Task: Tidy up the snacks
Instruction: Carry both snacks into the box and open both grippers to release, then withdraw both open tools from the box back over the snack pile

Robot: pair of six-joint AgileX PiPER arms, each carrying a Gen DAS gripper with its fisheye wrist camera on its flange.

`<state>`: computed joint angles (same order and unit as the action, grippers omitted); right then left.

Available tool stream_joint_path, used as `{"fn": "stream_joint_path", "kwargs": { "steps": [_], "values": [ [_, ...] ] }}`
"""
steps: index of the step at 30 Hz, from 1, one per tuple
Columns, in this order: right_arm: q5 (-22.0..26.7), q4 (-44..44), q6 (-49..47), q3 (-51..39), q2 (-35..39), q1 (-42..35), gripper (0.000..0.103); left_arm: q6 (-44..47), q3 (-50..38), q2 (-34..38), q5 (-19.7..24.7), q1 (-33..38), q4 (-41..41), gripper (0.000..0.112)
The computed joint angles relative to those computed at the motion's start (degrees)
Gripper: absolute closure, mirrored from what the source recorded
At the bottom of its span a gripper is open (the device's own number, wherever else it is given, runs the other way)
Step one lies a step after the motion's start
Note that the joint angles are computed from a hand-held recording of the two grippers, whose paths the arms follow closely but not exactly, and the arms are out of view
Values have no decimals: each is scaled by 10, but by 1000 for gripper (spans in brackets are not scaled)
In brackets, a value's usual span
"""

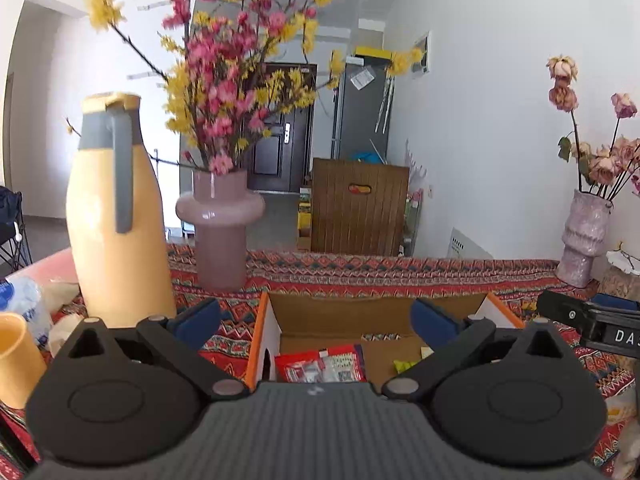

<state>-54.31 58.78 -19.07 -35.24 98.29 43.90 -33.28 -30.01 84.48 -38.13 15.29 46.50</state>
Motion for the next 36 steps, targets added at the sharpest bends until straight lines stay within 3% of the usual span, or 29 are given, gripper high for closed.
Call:
{"fn": "stream_joint_path", "kwargs": {
  "steps": [12,22,28,36],
  "values": [
    [-51,102,-67,56,-85,112,0,-95,58,-96,-23,80,137,9],
    [-112,217,-56,109,-95,258,0,-148,131,-154,-139,242,317,9],
    [-140,296,-12,130,-67,353,0,-127,166,-132,-210,360,407,9],
    [-143,383,117,159,-2,475,0,-6,200,-50,-278,543,515,9]
  ]
}}
